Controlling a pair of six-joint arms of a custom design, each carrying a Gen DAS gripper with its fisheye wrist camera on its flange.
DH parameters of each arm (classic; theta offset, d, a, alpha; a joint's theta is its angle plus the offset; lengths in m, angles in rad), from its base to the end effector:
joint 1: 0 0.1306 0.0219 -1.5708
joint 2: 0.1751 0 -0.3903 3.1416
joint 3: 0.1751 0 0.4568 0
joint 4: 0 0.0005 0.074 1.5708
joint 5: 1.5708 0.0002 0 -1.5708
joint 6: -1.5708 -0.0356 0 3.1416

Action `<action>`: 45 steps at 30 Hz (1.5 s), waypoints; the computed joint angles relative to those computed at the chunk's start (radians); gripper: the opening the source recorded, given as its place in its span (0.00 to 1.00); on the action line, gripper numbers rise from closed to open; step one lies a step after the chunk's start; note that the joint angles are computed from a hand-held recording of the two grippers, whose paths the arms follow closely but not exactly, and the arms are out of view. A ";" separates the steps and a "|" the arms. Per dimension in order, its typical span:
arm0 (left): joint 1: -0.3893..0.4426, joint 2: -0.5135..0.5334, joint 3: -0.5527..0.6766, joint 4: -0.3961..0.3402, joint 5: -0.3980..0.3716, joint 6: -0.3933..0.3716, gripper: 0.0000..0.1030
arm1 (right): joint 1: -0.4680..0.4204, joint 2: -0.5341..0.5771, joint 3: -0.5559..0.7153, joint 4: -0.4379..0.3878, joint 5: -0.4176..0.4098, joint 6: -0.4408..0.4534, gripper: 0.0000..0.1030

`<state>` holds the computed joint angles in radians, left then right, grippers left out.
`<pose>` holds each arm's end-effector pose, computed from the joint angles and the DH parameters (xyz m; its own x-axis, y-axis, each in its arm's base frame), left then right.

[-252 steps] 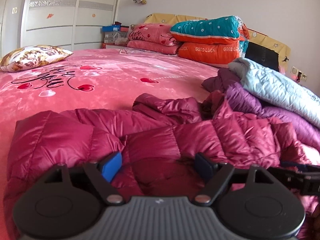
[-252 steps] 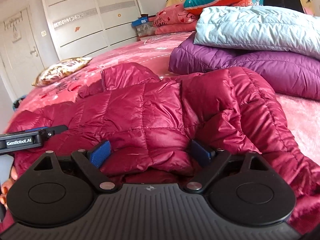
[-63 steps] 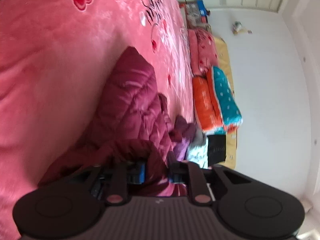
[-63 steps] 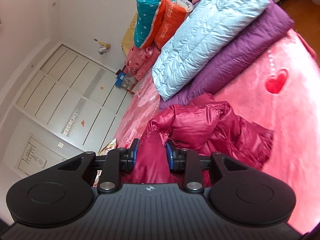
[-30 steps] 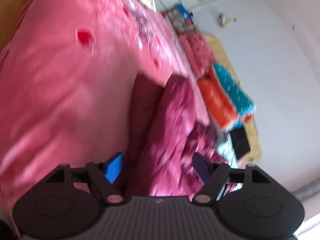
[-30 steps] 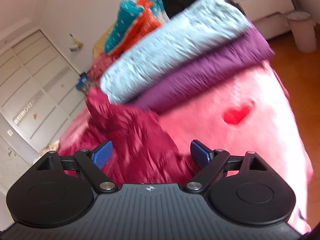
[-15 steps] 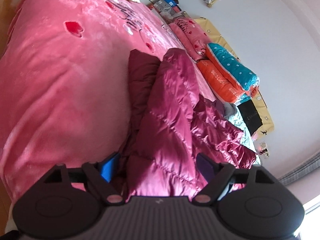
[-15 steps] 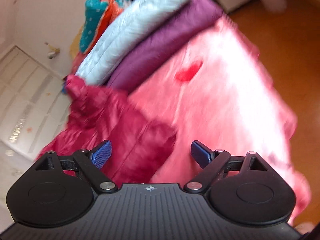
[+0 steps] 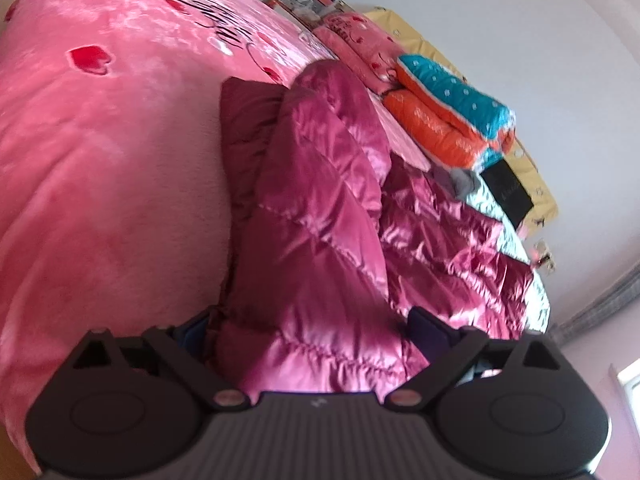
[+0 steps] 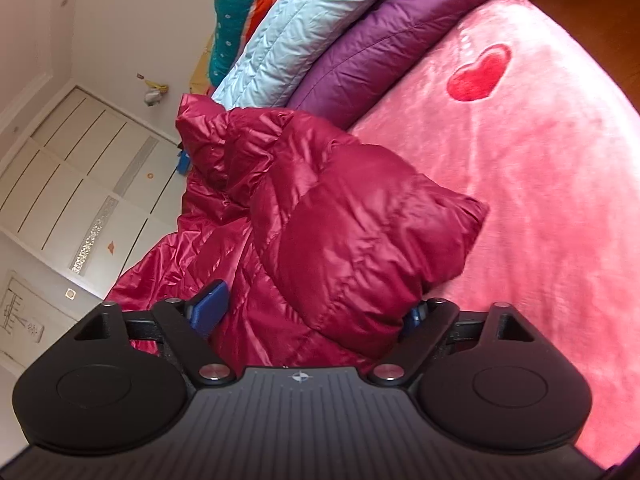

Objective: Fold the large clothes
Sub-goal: 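Grasp the folded jacket again with both grippers and press it down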

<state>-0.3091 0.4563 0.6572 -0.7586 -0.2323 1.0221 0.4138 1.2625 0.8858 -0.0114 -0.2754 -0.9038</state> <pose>0.2372 -0.0677 0.3945 -0.3568 -0.7577 -0.5465 -0.3728 0.6519 -0.6604 0.4495 0.2074 0.3083 -0.6994 0.5186 -0.4918 -0.1097 0.6020 0.7909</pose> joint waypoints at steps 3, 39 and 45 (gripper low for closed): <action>0.000 0.019 0.013 -0.024 0.009 -0.004 0.61 | -0.002 0.000 0.001 -0.008 -0.001 -0.012 0.64; -0.199 -0.051 0.064 -0.255 0.058 0.067 0.35 | -0.016 -0.597 -0.255 -0.492 0.078 -0.040 0.38; -0.250 -0.049 0.088 -0.296 -0.026 0.064 0.52 | -0.056 -0.610 -0.251 -0.556 0.073 -0.018 0.78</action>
